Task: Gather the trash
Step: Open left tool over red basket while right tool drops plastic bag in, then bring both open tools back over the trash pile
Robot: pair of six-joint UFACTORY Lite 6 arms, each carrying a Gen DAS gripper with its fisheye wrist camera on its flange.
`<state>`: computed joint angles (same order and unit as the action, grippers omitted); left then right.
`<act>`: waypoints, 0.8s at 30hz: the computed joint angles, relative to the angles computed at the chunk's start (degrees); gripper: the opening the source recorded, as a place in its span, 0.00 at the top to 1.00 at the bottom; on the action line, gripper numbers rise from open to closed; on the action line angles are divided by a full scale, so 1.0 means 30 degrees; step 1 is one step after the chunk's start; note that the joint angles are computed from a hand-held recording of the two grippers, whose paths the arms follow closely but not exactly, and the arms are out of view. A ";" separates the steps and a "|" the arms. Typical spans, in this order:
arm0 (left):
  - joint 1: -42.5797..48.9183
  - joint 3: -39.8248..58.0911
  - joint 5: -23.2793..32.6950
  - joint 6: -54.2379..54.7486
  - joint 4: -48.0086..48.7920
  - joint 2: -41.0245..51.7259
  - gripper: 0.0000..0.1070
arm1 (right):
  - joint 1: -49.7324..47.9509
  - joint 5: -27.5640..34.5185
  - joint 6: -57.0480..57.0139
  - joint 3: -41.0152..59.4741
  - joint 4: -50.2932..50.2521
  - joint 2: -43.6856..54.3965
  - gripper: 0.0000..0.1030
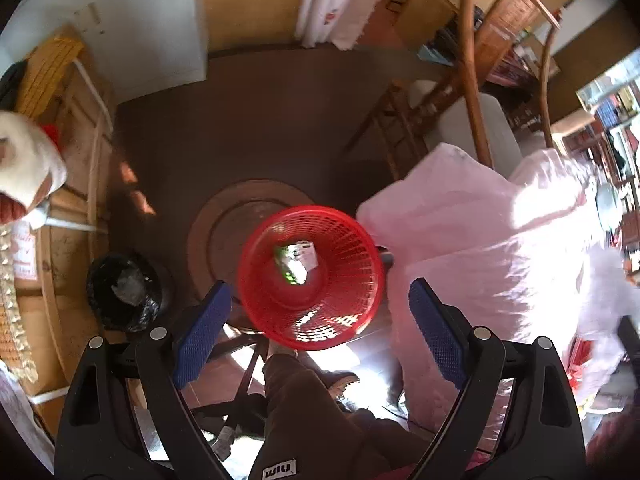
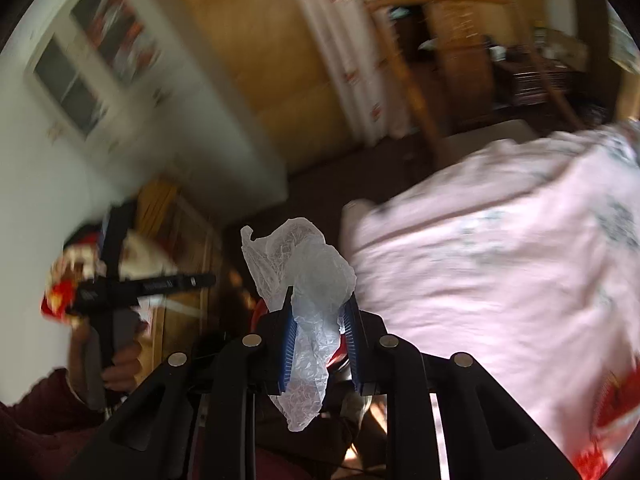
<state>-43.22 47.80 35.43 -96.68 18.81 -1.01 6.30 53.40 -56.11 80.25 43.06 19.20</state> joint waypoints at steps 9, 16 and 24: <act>-0.2473 -0.2674 0.4152 -0.4146 0.1078 -0.4757 0.19 | 0.6078 -0.0535 0.2667 0.3946 -0.2421 0.5384 0.54; -0.2874 -0.3483 0.4817 -0.4958 0.1147 -0.5968 0.19 | 0.6677 -0.1352 0.2351 0.4248 -0.1685 0.5326 0.47; 0.0024 -0.1122 0.1710 -0.0522 0.1078 -0.2949 0.19 | 0.4943 -0.3009 0.3486 0.1588 -0.2163 0.2438 0.45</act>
